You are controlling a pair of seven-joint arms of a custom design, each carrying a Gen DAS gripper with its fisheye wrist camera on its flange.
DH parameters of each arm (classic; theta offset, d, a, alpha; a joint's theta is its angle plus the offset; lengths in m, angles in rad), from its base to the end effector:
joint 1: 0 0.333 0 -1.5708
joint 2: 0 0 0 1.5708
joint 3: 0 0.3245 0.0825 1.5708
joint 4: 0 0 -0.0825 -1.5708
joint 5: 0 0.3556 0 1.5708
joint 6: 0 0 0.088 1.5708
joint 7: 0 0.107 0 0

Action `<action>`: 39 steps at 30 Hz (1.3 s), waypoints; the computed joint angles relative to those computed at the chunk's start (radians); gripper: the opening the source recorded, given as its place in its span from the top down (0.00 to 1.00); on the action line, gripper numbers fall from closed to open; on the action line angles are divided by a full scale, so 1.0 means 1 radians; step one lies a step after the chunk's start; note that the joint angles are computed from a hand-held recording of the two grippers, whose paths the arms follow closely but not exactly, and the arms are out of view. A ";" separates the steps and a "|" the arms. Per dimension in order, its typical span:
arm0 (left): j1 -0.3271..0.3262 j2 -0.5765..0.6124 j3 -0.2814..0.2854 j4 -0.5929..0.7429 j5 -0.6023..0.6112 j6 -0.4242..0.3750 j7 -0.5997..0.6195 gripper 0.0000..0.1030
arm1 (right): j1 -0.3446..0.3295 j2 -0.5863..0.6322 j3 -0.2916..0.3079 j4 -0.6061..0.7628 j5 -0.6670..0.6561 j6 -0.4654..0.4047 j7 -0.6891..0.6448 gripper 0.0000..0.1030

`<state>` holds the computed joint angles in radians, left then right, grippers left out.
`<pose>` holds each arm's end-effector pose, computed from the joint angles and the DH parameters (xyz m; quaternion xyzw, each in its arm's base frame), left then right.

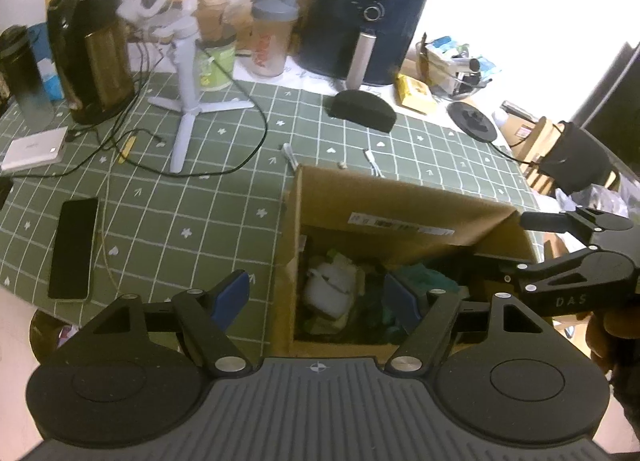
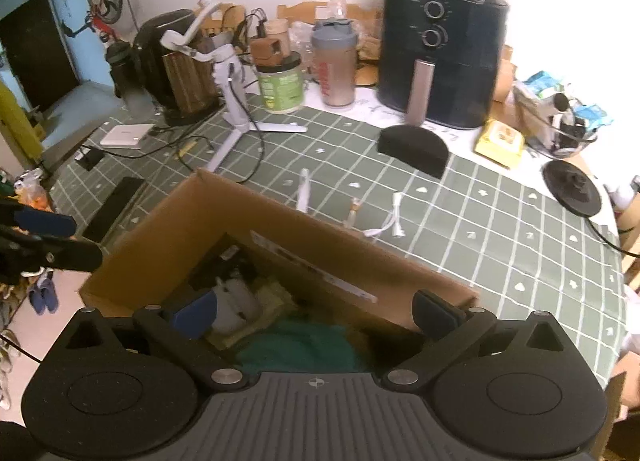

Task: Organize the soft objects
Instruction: 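Withdraw the right gripper from the box, then lower the left gripper onto the white strap on the mat and close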

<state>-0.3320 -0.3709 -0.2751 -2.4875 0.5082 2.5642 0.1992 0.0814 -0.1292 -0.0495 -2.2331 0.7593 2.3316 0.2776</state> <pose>0.3472 -0.2591 0.4842 -0.7919 0.5310 -0.2398 0.1828 0.4998 0.0268 0.4754 -0.8875 0.3348 -0.0574 0.3112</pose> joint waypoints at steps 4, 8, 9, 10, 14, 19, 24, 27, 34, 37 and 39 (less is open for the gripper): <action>0.004 0.020 0.005 0.020 0.009 0.008 0.026 0.28 | -0.006 0.004 -0.004 -0.001 0.003 0.047 -0.006 0.00; 0.012 0.047 0.010 0.044 0.016 0.020 0.056 0.28 | -0.014 0.020 -0.009 0.010 0.009 0.084 -0.008 0.00; 0.013 0.055 0.012 0.051 0.017 0.025 0.065 0.28 | -0.016 0.026 -0.010 0.015 0.011 0.089 -0.005 0.00; 0.015 0.063 0.013 0.057 0.018 0.028 0.073 0.28 | -0.018 0.031 -0.011 0.018 0.010 0.095 -0.001 0.00; 0.021 0.092 0.019 0.082 0.017 0.042 0.114 0.28 | -0.022 0.040 -0.003 0.015 -0.014 0.162 0.028 0.00; 0.030 0.126 0.027 0.116 0.012 0.052 0.171 0.28 | -0.022 0.054 -0.004 0.019 -0.022 0.201 0.027 0.00; 0.038 0.153 0.035 0.144 -0.002 0.057 0.232 0.28 | -0.029 0.082 -0.007 0.052 -0.020 0.197 0.049 0.00; 0.044 0.168 0.042 0.156 -0.014 0.066 0.267 0.28 | -0.035 0.102 -0.007 0.078 -0.029 0.184 0.078 0.00; 0.057 0.197 0.055 0.177 -0.051 0.082 0.347 0.28 | -0.046 0.154 -0.005 0.143 -0.077 0.137 0.160 0.00; 0.062 0.209 0.063 0.188 -0.074 0.081 0.390 0.28 | -0.049 0.175 -0.002 0.172 -0.091 0.118 0.187 0.00; 0.065 0.218 0.069 0.196 -0.096 0.079 0.425 0.28 | -0.047 0.189 0.001 0.189 -0.108 0.117 0.200 0.00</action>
<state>-0.2670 -0.1534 -0.2063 -2.2915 0.4122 2.6433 0.6239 0.0344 0.0598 -0.0481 -2.0443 0.6511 2.4490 0.4772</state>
